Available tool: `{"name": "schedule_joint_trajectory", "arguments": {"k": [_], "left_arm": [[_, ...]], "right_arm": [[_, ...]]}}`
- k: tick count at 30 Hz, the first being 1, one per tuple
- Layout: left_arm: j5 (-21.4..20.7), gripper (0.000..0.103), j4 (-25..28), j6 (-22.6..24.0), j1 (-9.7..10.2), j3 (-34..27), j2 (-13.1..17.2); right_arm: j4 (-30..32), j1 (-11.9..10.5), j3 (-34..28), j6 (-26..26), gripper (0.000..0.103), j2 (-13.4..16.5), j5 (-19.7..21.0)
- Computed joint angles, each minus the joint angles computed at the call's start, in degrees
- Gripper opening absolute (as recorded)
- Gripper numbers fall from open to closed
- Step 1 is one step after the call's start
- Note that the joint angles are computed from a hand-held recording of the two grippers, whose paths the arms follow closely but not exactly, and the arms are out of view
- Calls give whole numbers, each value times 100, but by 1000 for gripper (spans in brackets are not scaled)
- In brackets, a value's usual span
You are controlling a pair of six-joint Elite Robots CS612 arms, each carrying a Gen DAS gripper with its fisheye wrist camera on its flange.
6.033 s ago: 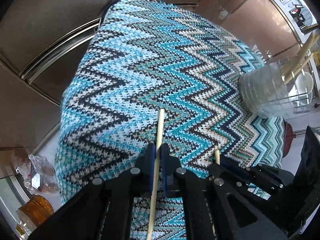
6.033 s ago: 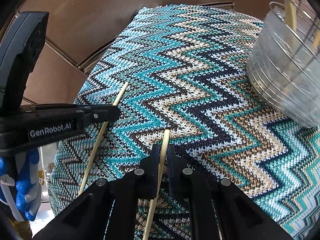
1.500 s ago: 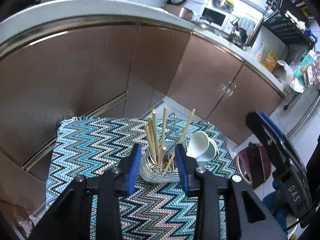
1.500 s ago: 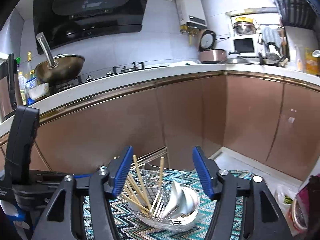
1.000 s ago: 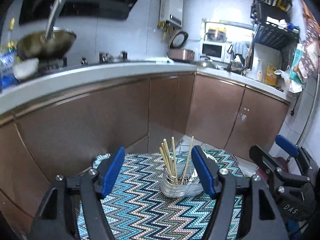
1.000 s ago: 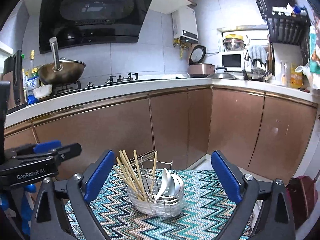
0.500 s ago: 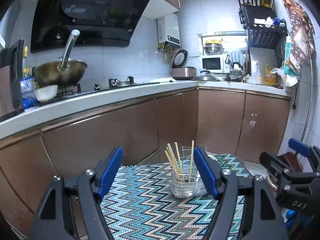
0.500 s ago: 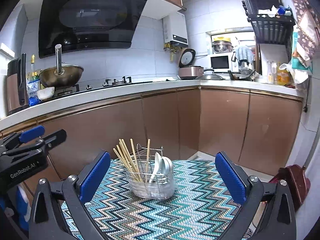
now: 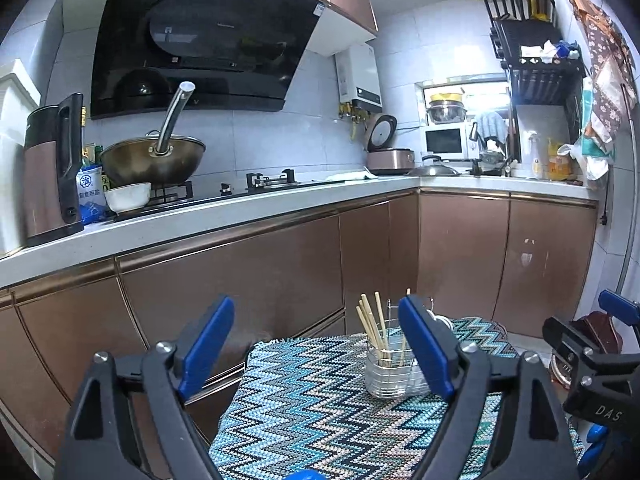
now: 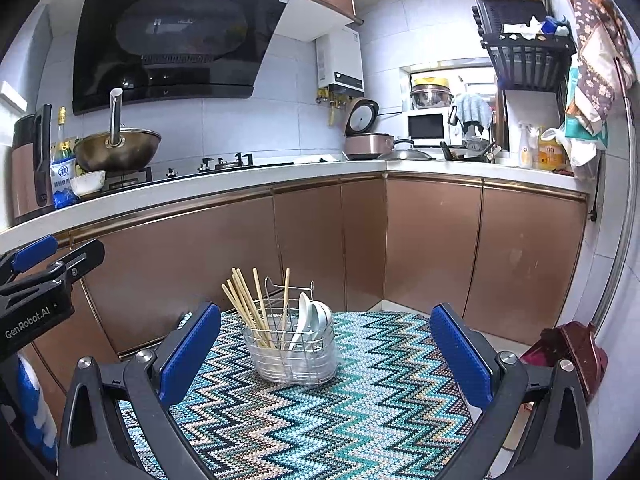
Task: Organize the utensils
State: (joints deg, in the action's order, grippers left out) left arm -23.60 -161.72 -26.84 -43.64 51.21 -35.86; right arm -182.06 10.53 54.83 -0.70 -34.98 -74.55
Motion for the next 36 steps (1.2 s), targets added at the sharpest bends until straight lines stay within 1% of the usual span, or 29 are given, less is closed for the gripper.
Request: {"name": "schedule_joint_trajectory", "arguments": {"k": [5, 8, 14, 19, 22, 28, 31, 36], "left_arm": [[89, 84, -394, 339, -22, -38, 54], [107, 84, -481, 378, -27, -5, 44], [93, 84, -466, 180, -29, 122, -30], [89, 84, -544, 184, -32, 200, -63], [102, 84, -497, 128, -32, 235, -85], [165, 84, -357, -126, -27, 396, -170], [232, 84, -283, -174, -32, 419, -180], [284, 84, -313, -129, -40, 415, -172]], "right_arm": [[-101, -15, 72, 40, 103, -36, -147], [-194, -14, 99, 11, 103, -47, -242], [-305, -12, 150, -49, 103, -75, -285], [-301, 3, 167, -114, 103, -83, -370], [-329, 15, 189, -121, 103, -95, -441], [-388, 54, 223, -209, 103, -114, -556], [-383, 60, 239, -203, 103, -120, -582], [-424, 53, 266, -187, 103, -131, -612]]}}
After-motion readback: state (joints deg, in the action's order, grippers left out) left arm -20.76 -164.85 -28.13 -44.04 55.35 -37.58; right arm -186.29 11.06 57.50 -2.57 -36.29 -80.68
